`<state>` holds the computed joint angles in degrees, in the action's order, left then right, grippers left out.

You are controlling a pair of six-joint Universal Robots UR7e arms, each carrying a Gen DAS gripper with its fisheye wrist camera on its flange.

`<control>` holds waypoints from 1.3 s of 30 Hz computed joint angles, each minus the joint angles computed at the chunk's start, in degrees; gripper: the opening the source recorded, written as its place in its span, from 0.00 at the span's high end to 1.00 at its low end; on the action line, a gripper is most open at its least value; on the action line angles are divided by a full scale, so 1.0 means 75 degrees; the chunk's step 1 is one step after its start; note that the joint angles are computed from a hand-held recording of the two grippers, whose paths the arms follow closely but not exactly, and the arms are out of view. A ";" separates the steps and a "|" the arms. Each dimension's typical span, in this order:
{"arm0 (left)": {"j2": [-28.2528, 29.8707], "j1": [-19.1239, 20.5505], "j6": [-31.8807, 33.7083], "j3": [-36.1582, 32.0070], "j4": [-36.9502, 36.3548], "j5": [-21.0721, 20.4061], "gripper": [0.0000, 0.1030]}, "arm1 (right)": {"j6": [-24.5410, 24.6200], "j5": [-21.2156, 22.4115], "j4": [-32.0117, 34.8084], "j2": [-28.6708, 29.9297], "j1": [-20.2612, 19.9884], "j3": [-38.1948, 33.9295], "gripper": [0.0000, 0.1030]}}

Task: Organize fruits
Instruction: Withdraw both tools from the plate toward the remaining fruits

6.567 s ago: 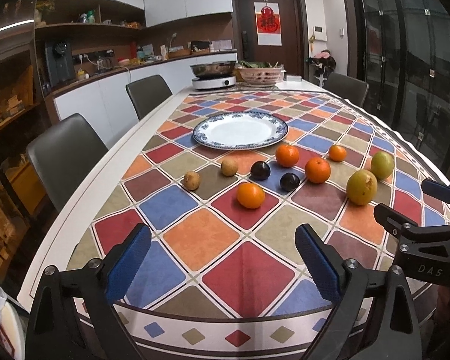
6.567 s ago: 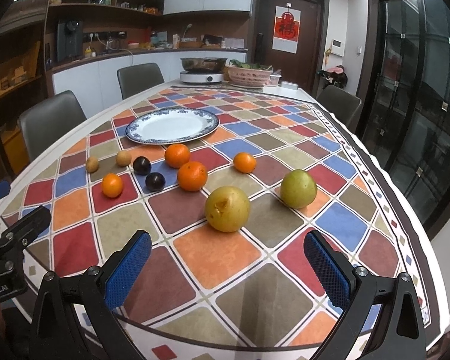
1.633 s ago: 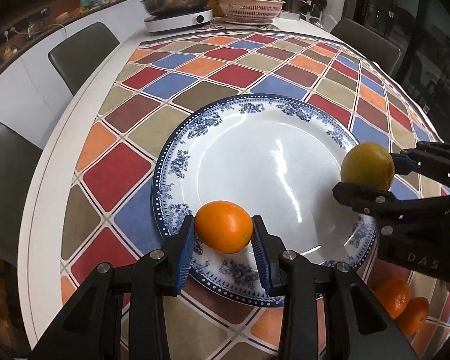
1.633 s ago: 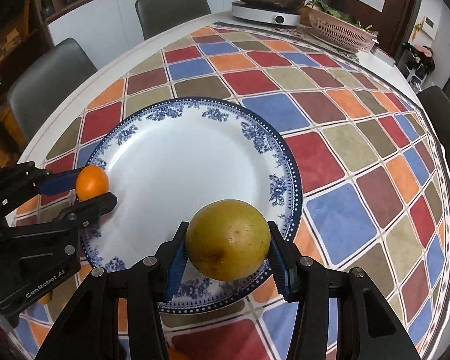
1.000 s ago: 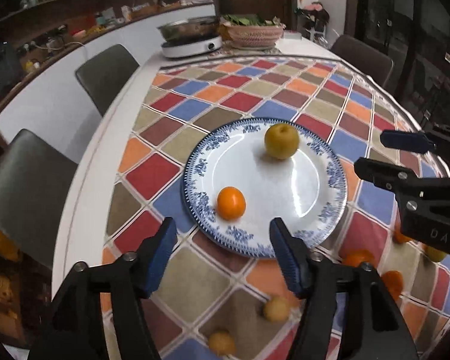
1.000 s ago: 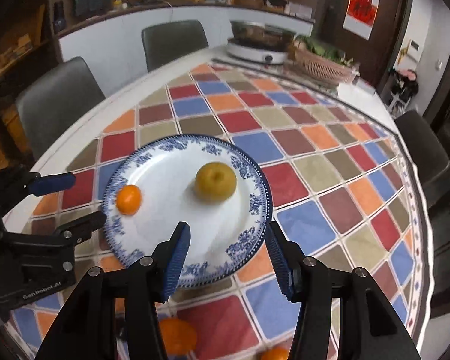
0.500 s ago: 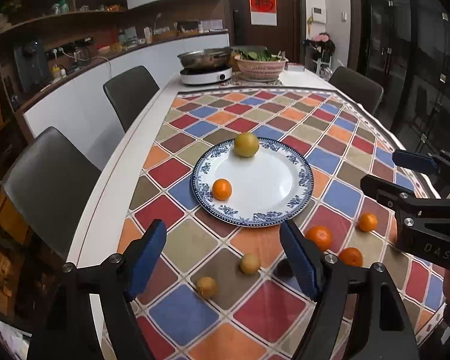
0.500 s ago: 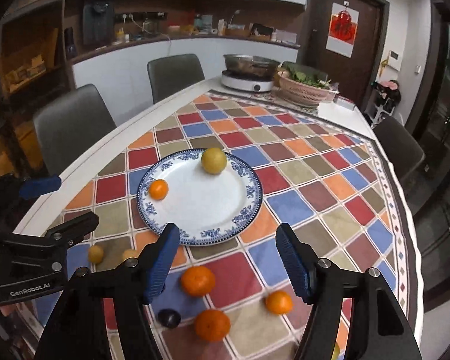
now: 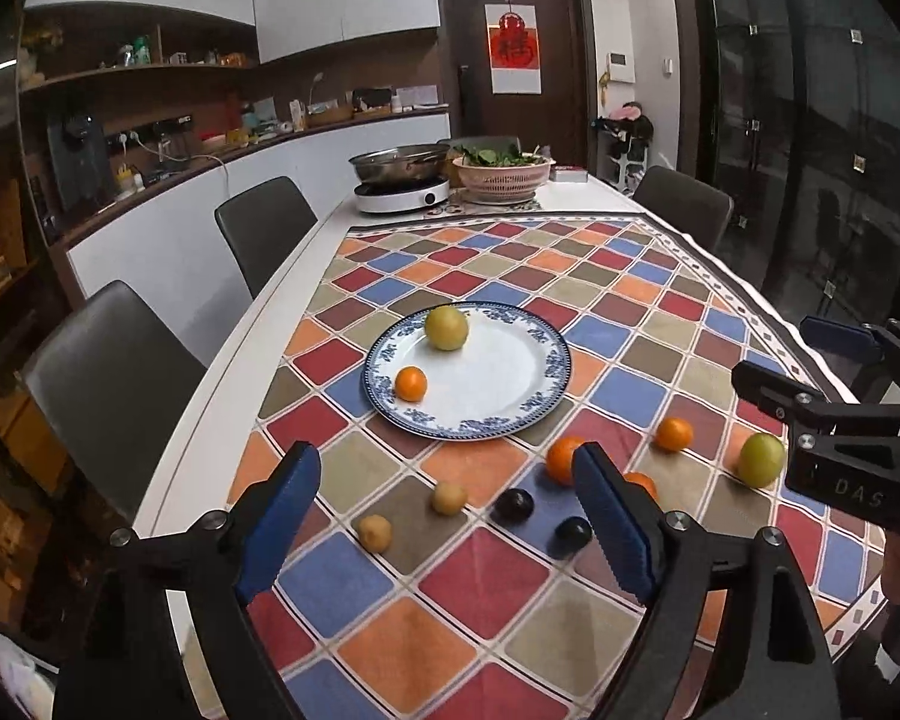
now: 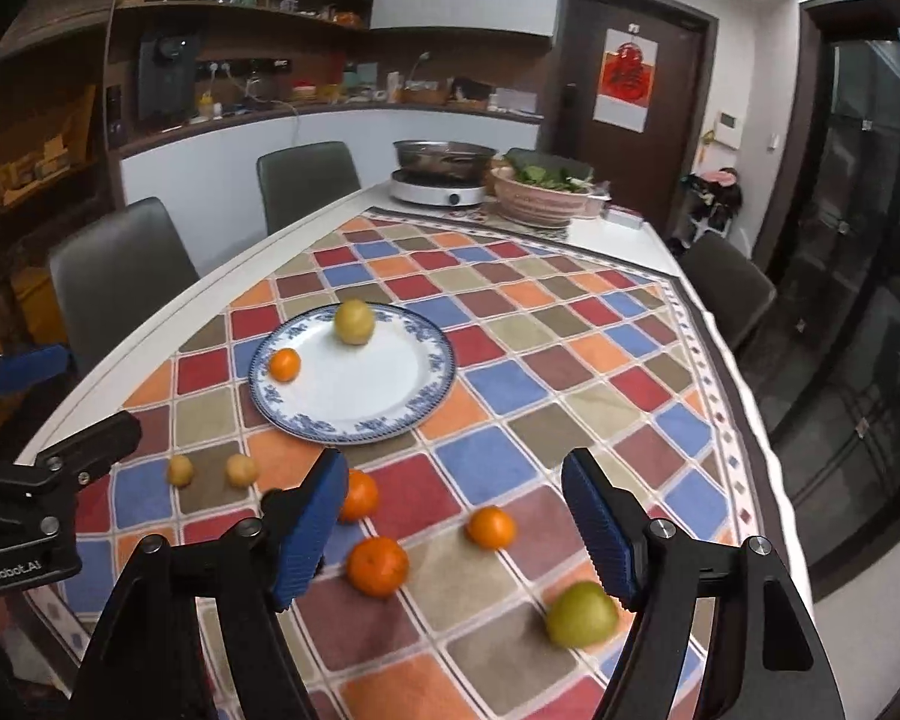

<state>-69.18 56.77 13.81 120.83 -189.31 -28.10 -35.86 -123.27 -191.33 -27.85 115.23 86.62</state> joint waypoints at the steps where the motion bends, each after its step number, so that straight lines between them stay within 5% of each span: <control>1: 0.0026 -0.0025 -0.0028 0.0069 -0.0112 0.0021 0.16 | -0.0037 -0.0043 -0.0132 -0.0015 0.0000 0.0057 0.28; 10: 0.0530 -0.0040 0.0350 0.0465 -0.1008 0.0104 0.16 | 0.0056 -0.0908 -0.1592 -0.0096 -0.0157 0.0687 0.22; 15: 0.0631 0.0020 0.0226 0.0468 -0.0754 0.0069 0.16 | 0.0331 -0.1302 -0.1529 -0.0133 -0.0312 0.0900 0.22; 25: 0.1243 -0.0062 0.1287 0.0751 -0.2436 0.0041 0.16 | 0.0630 -0.1386 -0.2081 -0.0262 -0.0601 0.1663 0.22; 39: 0.1395 0.0321 0.0589 0.0492 -0.1283 -0.0404 0.17 | 0.0847 -0.1177 -0.1280 -0.0224 -0.0914 0.1484 0.22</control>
<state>-58.72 59.18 18.23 124.52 -198.93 -31.13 -29.51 -132.09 -200.93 -29.53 108.37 97.75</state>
